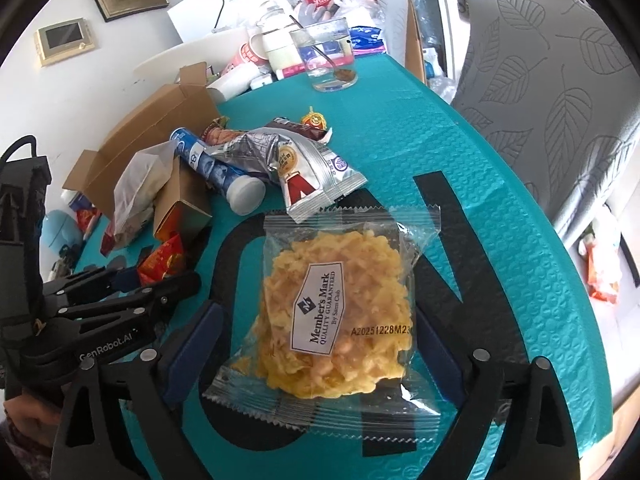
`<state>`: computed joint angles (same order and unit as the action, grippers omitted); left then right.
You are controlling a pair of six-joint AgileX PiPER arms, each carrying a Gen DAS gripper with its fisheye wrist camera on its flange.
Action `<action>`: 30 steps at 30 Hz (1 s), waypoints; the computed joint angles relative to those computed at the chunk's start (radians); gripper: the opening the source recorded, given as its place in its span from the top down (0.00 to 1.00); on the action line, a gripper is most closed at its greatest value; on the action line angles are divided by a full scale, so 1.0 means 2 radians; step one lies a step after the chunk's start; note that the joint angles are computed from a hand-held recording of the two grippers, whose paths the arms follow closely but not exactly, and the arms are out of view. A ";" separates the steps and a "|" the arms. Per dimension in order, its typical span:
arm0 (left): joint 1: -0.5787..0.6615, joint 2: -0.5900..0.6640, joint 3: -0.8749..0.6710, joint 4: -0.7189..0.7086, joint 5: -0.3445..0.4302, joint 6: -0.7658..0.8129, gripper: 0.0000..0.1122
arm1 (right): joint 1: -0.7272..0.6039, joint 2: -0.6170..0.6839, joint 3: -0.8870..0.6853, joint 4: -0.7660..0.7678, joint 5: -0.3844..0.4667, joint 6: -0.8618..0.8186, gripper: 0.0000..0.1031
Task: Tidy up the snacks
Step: 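Grasp the yellow Member's Mark chips bag with the right tool while the left tool grasps the small red packet, then lift both held snacks and carry them toward the open cardboard box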
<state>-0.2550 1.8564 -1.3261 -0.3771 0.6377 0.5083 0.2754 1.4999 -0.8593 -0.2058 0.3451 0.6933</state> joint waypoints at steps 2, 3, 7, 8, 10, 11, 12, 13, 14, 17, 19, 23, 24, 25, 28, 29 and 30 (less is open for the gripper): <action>0.003 -0.002 0.001 0.002 -0.002 0.000 0.65 | 0.012 0.013 -0.013 -0.042 0.015 0.038 0.07; 0.005 -0.004 0.004 0.003 -0.005 0.002 0.65 | 0.021 0.021 -0.021 -0.067 0.026 0.063 0.05; 0.016 -0.018 0.020 -0.005 -0.017 0.016 0.65 | 0.051 0.045 -0.047 -0.143 0.070 0.140 0.03; 0.016 -0.019 0.023 -0.005 -0.022 0.016 0.65 | 0.057 0.051 -0.052 -0.163 0.079 0.161 0.03; 0.019 -0.023 0.028 -0.007 -0.028 0.019 0.65 | 0.067 0.059 -0.060 -0.184 0.096 0.183 0.03; 0.022 -0.024 0.030 -0.011 -0.029 0.023 0.65 | 0.070 0.062 -0.063 -0.191 0.104 0.189 0.06; 0.026 -0.025 0.032 -0.015 -0.029 0.029 0.65 | 0.077 0.066 -0.068 -0.202 0.119 0.200 0.13; 0.029 -0.025 0.033 -0.019 -0.029 0.033 0.65 | 0.086 0.071 -0.074 -0.222 0.141 0.220 0.19; 0.030 -0.024 0.034 -0.024 -0.030 0.038 0.65 | 0.091 0.072 -0.076 -0.232 0.150 0.230 0.24; 0.040 -0.026 0.037 -0.046 -0.025 0.060 0.65 | 0.082 0.053 -0.057 -0.225 0.123 0.241 0.34; 0.043 -0.029 0.039 -0.057 -0.024 0.071 0.65 | 0.073 0.040 -0.044 -0.216 0.104 0.241 0.37; 0.046 -0.040 0.052 -0.073 -0.029 0.094 0.65 | 0.058 0.019 -0.025 -0.183 0.071 0.220 0.42; 0.048 -0.043 0.055 -0.078 -0.028 0.100 0.65 | 0.061 0.016 -0.022 -0.189 0.072 0.225 0.43; 0.050 -0.047 0.059 -0.084 -0.028 0.107 0.65 | 0.064 0.012 -0.019 -0.191 0.070 0.227 0.44; 0.053 -0.058 0.069 -0.095 -0.028 0.120 0.65 | 0.071 -0.002 -0.006 -0.191 0.054 0.233 0.46; 0.054 -0.061 0.070 -0.096 -0.026 0.122 0.65 | 0.073 -0.007 -0.002 -0.189 0.048 0.233 0.47; 0.057 -0.065 0.073 -0.099 -0.023 0.125 0.65 | 0.074 -0.012 0.000 -0.184 0.043 0.228 0.47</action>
<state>-0.1418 1.7259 -1.1810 -0.5759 0.5909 0.7592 0.4240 1.4760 -0.8585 -0.5735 0.4318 1.1484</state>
